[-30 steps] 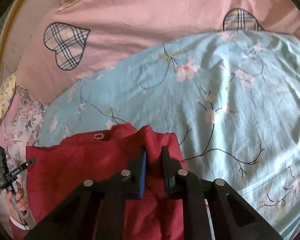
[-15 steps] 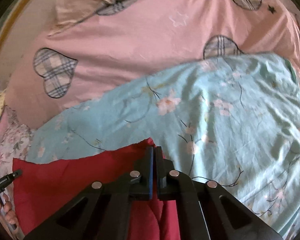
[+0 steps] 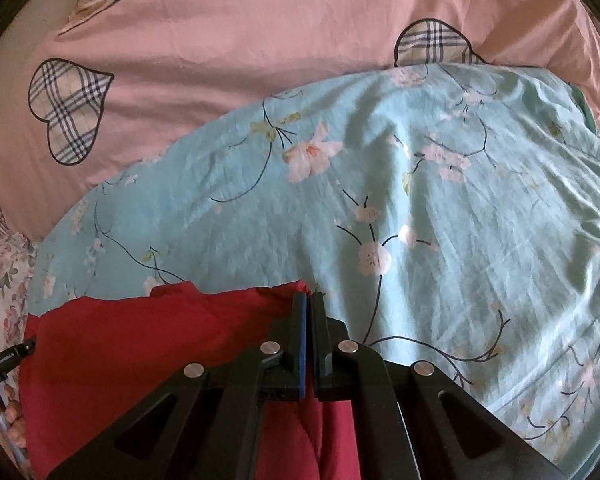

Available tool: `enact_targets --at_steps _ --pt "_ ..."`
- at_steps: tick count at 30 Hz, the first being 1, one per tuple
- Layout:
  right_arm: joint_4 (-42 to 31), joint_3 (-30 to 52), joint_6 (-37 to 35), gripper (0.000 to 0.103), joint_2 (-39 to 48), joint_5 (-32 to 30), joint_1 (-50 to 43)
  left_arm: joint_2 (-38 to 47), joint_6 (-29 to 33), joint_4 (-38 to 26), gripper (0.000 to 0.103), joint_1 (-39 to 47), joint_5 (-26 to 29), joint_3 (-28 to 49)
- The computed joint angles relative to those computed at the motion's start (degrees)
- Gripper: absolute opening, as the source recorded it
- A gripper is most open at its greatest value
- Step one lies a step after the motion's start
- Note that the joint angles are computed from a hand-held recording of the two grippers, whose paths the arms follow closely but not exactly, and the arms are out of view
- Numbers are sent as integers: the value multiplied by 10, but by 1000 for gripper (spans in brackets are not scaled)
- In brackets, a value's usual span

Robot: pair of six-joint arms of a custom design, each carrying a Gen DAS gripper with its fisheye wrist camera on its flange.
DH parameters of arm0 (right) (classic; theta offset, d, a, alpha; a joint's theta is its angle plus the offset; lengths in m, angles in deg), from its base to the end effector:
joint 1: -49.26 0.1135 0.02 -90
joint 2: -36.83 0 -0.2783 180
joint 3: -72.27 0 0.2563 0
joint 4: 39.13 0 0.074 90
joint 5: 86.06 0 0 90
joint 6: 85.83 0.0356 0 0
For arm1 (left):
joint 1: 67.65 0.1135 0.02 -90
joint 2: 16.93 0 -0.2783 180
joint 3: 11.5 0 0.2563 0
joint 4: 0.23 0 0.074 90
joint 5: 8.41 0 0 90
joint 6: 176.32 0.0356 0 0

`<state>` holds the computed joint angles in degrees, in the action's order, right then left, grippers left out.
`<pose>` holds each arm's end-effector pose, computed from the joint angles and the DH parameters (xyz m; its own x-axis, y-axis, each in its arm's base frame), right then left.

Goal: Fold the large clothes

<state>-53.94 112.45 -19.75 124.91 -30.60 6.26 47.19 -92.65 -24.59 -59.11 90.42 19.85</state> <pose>0.1819 -0.1420 0.1097 -0.7448 0.2379 -0.6234 0.0762 0.9585 0.2747 0.1722 0.0203 0.1335 -0.8184 -0.2331 -0.5252 -0.1555 0.9698 -0.1880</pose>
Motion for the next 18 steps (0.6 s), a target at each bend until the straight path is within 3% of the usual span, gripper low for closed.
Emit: enact_targets --at_steps 12,18 --pt "30 -1 12 0 31 7 5 57 -12 51 15 -33 -35 -2" --pt "37 -2 20 0 37 10 5 5 -1 29 19 25 26 -16"
